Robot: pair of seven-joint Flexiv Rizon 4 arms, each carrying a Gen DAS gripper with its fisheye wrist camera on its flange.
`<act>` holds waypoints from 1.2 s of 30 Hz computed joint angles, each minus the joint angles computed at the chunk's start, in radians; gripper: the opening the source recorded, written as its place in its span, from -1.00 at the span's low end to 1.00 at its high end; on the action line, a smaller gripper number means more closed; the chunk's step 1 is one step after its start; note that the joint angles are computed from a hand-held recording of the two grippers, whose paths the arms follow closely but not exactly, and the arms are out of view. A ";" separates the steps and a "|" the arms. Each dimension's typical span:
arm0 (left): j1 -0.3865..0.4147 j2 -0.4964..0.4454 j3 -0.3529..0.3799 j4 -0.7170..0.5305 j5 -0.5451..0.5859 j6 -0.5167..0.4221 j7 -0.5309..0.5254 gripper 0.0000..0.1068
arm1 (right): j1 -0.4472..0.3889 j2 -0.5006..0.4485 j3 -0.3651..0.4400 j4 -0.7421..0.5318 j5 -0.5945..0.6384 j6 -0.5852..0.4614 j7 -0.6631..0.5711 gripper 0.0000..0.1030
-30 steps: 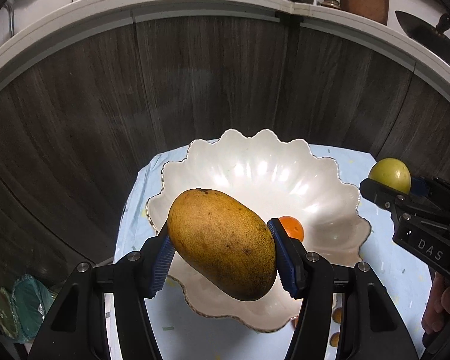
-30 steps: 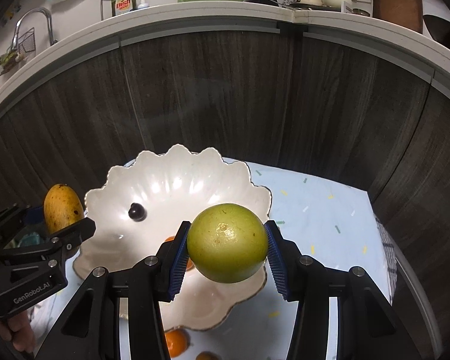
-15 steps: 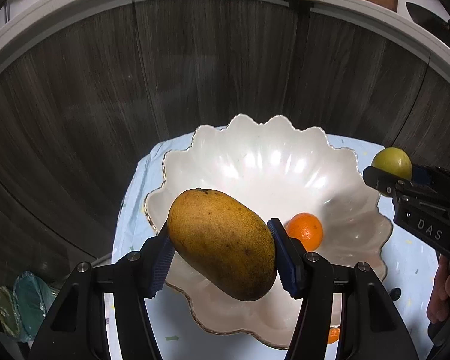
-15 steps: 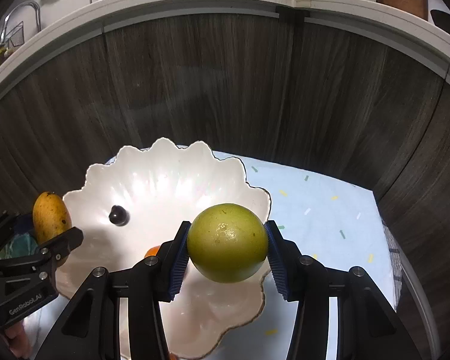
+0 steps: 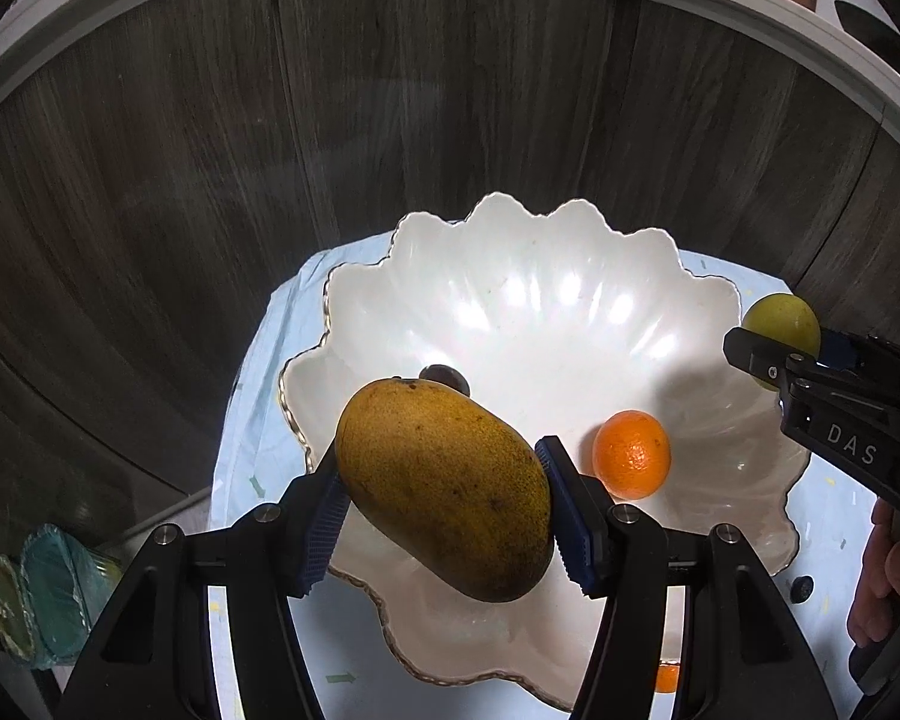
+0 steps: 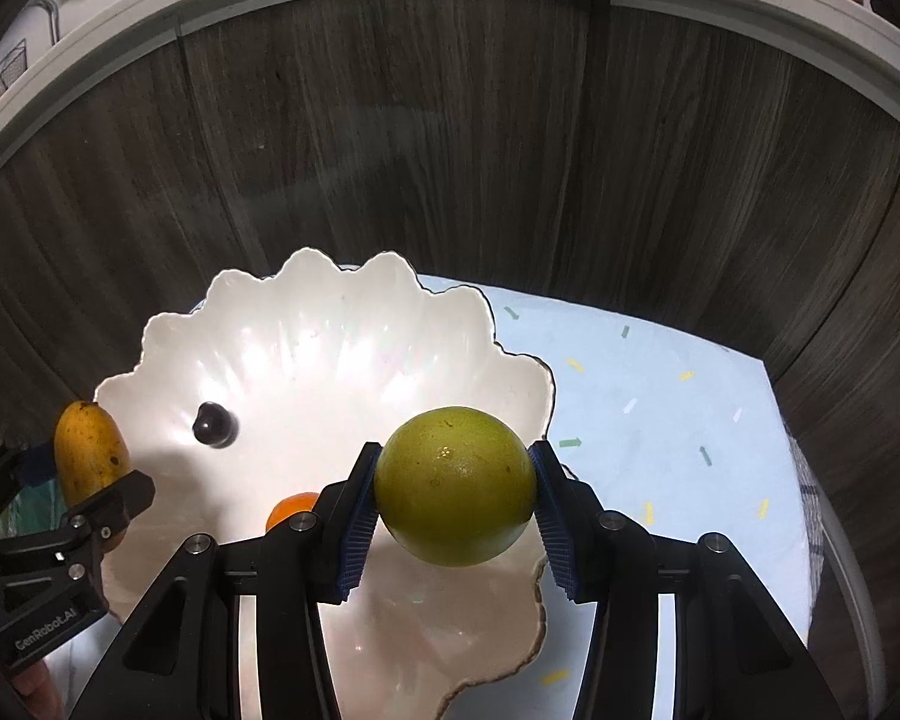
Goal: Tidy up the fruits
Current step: 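Open the left tool to drop the mango while the right tool drops the pomelo, then withdraw both open tools from the bowl toward the remaining fruits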
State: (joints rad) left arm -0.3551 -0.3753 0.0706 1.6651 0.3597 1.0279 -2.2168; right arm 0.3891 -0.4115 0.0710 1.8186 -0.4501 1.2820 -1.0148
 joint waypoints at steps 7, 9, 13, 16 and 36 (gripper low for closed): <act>-0.002 0.001 0.002 0.002 -0.002 -0.007 0.002 0.38 | -0.003 0.000 0.012 -0.005 0.018 -0.021 -0.016 -0.04; -0.024 0.006 0.022 -0.013 0.050 -0.016 -0.032 0.56 | -0.006 -0.001 0.019 -0.009 0.028 -0.031 -0.023 -0.04; -0.023 0.013 0.017 -0.021 0.076 -0.030 -0.042 0.62 | 0.007 0.009 -0.005 0.003 0.011 -0.018 0.012 0.26; -0.023 0.019 0.016 -0.023 0.094 -0.039 -0.055 0.68 | 0.018 0.023 -0.028 0.016 -0.030 0.003 0.046 0.39; -0.035 0.097 -0.016 -0.002 0.169 -0.033 -0.118 0.81 | 0.006 0.153 -0.080 0.144 -0.244 0.126 0.264 0.60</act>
State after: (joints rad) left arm -0.3898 -0.2778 0.0545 1.6631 0.5286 0.9945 -2.3347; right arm 0.3950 -0.2585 -0.0087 1.9624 -0.6938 1.4083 -0.7513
